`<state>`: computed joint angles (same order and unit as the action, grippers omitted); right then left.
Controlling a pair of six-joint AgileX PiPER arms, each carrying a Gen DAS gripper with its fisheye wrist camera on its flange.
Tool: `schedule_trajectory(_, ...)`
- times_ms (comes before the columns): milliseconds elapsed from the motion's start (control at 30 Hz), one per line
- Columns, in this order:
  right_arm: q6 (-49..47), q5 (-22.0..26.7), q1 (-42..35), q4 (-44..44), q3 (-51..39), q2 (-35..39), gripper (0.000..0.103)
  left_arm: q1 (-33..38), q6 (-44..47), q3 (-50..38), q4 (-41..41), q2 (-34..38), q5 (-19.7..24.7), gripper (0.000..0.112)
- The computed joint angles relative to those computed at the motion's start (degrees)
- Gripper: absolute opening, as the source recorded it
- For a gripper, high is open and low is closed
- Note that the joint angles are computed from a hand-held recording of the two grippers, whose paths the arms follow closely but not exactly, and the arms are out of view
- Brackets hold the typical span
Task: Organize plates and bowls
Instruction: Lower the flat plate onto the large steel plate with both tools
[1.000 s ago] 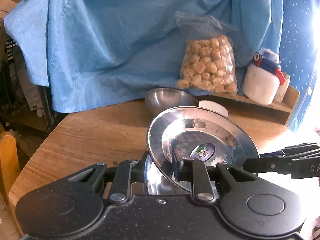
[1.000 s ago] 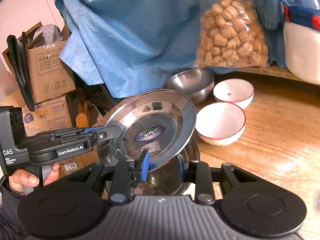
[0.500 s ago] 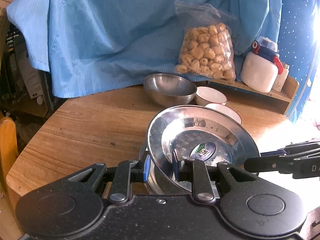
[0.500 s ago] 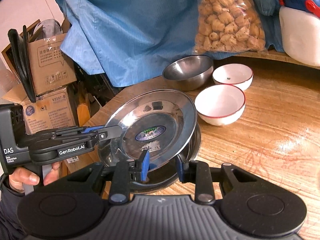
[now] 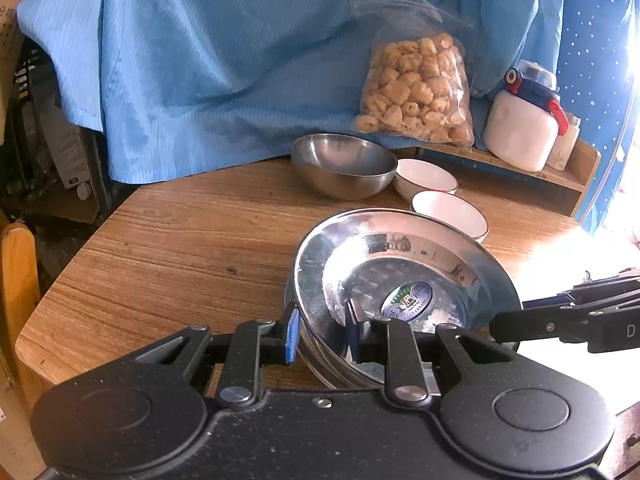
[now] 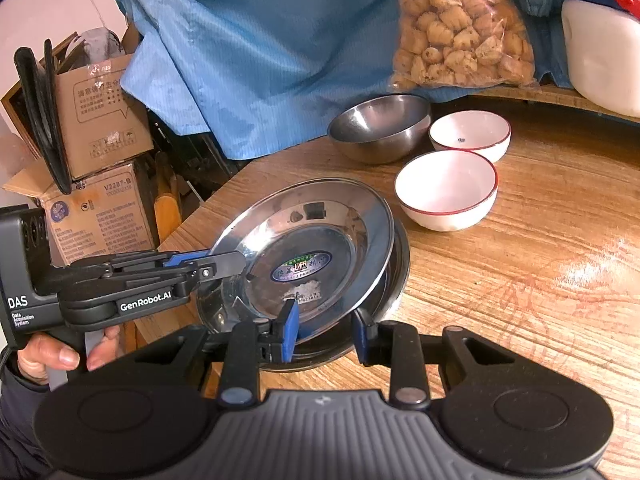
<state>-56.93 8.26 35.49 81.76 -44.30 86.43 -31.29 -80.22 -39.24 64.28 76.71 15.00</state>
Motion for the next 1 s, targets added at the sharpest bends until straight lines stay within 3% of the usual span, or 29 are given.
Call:
schedule_trajectory(467,2.5,1.2,-0.7,-2.2,-0.4,0.1,0.032,0.0,1.6,-0.4,-1.4,0.2,0.3,0.027)
schedule_trajectory(1000,17.5,0.9,-0.1,-17.2,-1.9,0.5,0.033,-0.8,3.9,-1.3,-2.8,0.9,1.9,0.028)
